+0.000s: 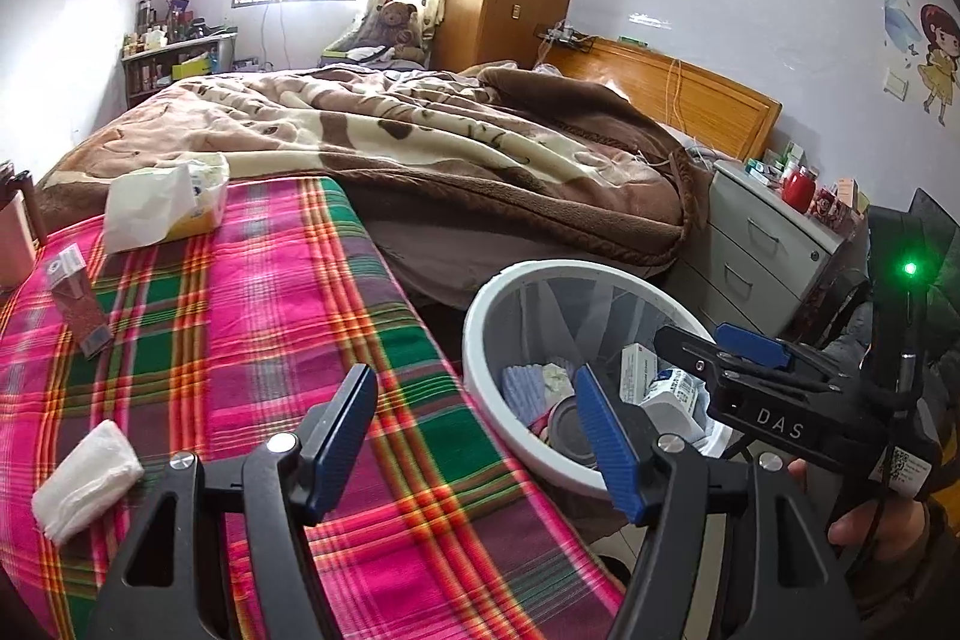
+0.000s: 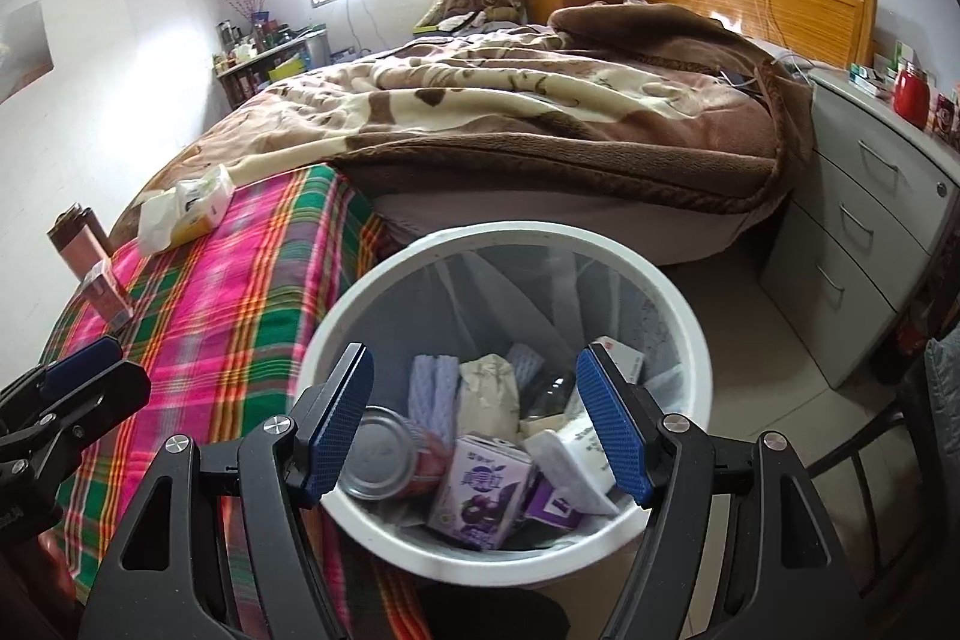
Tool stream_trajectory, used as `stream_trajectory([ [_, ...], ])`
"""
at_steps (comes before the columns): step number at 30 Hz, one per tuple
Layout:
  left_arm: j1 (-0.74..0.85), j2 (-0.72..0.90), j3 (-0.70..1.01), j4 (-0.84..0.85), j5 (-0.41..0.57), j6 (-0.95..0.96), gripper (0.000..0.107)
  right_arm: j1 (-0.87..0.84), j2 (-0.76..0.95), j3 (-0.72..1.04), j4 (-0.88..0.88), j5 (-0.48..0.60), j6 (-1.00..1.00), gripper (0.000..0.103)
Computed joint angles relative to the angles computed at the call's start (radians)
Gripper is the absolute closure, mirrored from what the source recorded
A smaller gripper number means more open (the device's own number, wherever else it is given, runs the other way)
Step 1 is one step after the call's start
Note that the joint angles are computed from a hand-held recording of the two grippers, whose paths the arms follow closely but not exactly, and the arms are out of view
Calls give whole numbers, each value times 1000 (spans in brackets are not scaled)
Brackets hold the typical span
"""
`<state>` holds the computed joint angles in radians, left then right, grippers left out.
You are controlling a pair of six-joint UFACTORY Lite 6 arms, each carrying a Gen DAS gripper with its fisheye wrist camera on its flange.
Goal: Collect trash
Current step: 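Move the left tool toward the white cloth while the right tool moves toward the pink-and-white juice carton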
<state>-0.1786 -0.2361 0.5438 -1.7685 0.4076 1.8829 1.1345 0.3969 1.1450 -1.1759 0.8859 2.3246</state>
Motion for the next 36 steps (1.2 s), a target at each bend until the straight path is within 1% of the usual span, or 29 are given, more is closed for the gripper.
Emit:
stream_trajectory([
  [6, 120, -37, -35, 44, 48, 15, 36, 15, 70, 102, -6, 5, -37, 31],
  [11, 211, -55, -58, 65, 68, 49, 36, 22, 131, 186, -16, -2, -49, 31],
  [16, 338, -38, -61, 102, 120, 76, 35, 19, 211, 297, -29, -26, -88, 31],
  [21, 469, 15, -39, 130, 170, 114, 34, 11, 311, 449, -18, -54, -166, 31],
  [27, 604, 112, 10, 137, 198, 183, 34, 1, 432, 634, 13, -75, -277, 31],
  [32, 682, 211, 71, 138, 188, 230, 33, -10, 545, 818, 67, -89, -395, 31],
  [36, 727, 304, 139, 174, 188, 252, 32, -20, 666, 1020, 137, -85, -537, 31],
])
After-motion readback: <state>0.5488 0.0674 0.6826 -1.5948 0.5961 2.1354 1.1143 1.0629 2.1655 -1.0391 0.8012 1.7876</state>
